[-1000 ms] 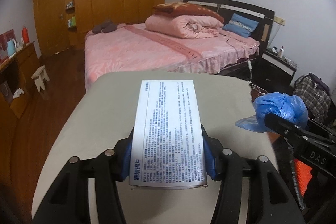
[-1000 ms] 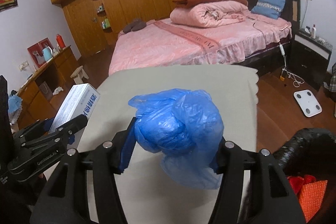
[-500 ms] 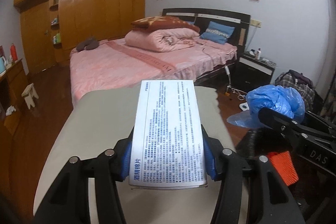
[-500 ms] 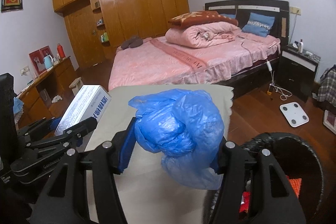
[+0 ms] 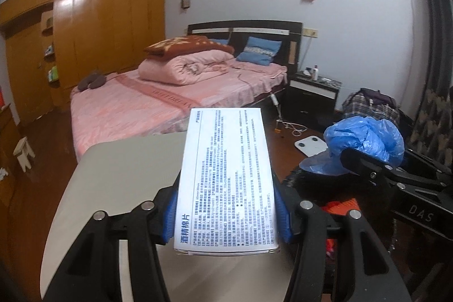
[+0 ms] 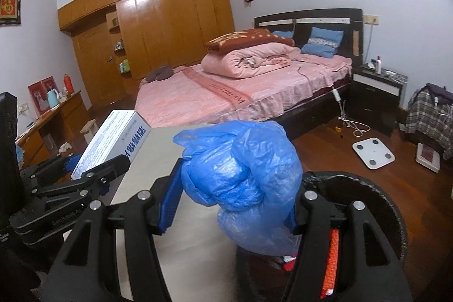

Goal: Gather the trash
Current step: 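Carry the white box and blue bags over the bin and release both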

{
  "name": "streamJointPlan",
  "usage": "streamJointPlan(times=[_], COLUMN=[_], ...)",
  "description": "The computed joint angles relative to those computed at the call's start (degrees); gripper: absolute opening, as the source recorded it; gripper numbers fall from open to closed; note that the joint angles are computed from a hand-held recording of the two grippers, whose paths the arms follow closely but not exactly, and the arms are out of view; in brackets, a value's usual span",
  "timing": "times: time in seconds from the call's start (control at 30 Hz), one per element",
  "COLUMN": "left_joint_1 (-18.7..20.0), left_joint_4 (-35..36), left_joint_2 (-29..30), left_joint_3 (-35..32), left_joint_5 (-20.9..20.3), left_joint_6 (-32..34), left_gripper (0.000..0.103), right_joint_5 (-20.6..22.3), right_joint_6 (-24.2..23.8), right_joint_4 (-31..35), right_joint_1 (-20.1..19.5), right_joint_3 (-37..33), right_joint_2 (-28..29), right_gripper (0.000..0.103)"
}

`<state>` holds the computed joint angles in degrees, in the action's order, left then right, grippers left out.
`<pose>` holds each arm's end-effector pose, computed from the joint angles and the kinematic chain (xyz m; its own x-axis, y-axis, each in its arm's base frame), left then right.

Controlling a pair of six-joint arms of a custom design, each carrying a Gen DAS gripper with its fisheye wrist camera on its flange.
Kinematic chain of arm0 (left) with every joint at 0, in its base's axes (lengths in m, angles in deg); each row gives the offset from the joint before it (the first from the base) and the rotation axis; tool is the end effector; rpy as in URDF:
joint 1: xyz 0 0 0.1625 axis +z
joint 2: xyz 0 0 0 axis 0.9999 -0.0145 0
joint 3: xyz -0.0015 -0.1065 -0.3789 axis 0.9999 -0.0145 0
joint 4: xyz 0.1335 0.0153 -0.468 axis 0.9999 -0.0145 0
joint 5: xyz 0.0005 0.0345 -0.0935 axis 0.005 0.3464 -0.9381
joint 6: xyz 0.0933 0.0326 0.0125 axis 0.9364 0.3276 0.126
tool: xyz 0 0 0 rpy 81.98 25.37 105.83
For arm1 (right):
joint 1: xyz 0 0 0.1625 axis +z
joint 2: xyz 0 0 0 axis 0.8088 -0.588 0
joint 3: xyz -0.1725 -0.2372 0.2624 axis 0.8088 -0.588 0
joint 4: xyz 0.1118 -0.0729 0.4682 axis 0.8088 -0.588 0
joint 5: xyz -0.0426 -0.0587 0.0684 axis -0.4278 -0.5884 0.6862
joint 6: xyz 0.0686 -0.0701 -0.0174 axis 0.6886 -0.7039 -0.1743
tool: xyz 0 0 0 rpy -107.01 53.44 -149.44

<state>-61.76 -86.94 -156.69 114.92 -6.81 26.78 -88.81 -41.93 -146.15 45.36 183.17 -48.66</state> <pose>-0.3069 -0.4083 0.1791 -0.6998 0.1429 -0.6999 0.6599 0.5046 -0.5568 0.1866 -0.4478 0.2584 -0.7800 -0.2935 0.5526 -0.6197 0.4848 -0.6172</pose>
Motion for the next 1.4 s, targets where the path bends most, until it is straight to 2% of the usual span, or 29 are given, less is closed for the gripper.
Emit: streamJointPlan(times=[0.33, 0.6, 1.0, 1.4], left_joint_1=[-2.30, -2.58, 0.82, 4.52], left_joint_4=[-3.86, -7.86, -11.89, -13.88], left_joint_2=[5.89, 11.37, 19.68, 28.53], left_joint_3=[-2.39, -4.92, -10.42, -17.20], left_joint_5=[-3.74, -7.83, -15.35, -20.20], left_joint_6=[3.48, 6.94, 11.93, 15.87], left_gripper=[0.054, 0.054, 0.054, 0.054], right_joint_5=[0.40, -0.30, -1.32, -0.18], right_joint_6=[-1.37, -1.84, -2.27, -2.34], right_joint_4=[-1.08, -2.07, -3.60, -3.14], right_joint_1=[-4.36, -7.95, -14.24, -19.55], right_joint_3=[3.21, 5.22, 6.51, 3.84], right_joint_2=[-6.50, -10.30, -12.18, -9.39], right_gripper=[0.058, 0.058, 0.058, 0.058])
